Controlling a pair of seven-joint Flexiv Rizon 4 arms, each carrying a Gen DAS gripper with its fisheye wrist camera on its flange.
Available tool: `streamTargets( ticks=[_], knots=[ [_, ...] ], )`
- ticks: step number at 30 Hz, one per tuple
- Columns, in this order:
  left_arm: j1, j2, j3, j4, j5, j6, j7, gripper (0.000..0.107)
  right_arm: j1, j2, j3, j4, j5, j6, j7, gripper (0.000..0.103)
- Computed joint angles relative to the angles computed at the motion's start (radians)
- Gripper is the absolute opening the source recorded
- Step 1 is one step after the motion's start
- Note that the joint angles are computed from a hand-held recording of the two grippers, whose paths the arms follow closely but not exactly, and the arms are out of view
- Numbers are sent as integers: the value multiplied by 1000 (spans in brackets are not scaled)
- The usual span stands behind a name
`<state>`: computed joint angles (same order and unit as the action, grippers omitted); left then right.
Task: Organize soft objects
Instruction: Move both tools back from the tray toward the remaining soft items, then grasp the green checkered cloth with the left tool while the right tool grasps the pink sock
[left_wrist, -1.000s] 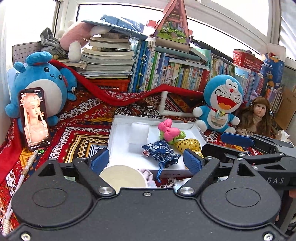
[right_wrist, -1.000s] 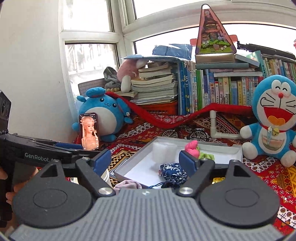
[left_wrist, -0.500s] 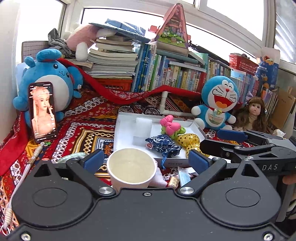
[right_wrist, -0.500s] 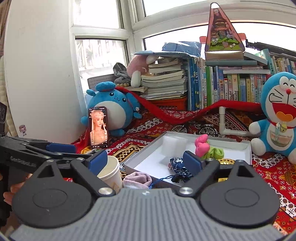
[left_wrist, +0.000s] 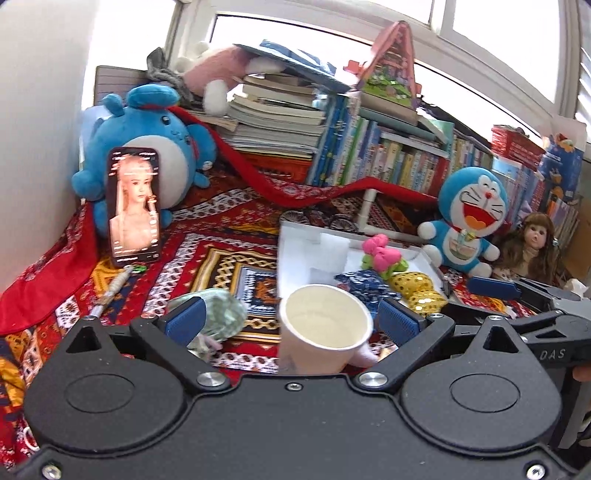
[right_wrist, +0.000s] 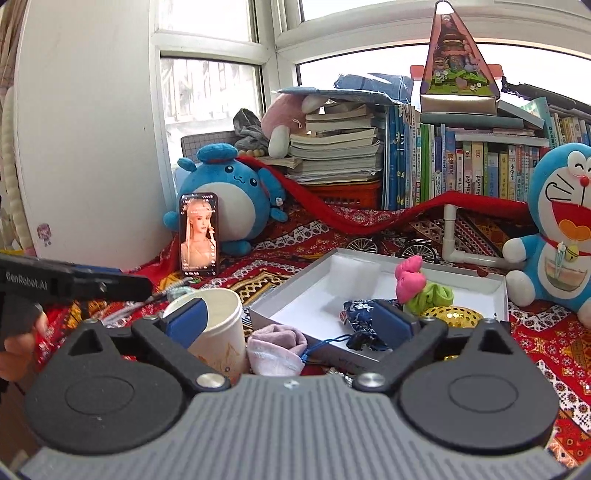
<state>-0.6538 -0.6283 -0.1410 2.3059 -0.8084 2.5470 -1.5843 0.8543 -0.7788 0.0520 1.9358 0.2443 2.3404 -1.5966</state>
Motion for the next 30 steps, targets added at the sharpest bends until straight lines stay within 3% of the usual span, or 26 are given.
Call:
streamTargets(
  ticks=[14,23,30],
  knots=[
    [-5,-45,-4,22,-202,14,16,99,76,-34,-75,-27,71,-56,-96,100],
    [26,-112,-1,-24,-223,26,-43,99,144,-74,-129,-54,120,-67,-173,100],
    [61,-129,-2,-39,-172,9,-73,98,187,-105,-161,-78,149,-75,-255,99]
  ],
)
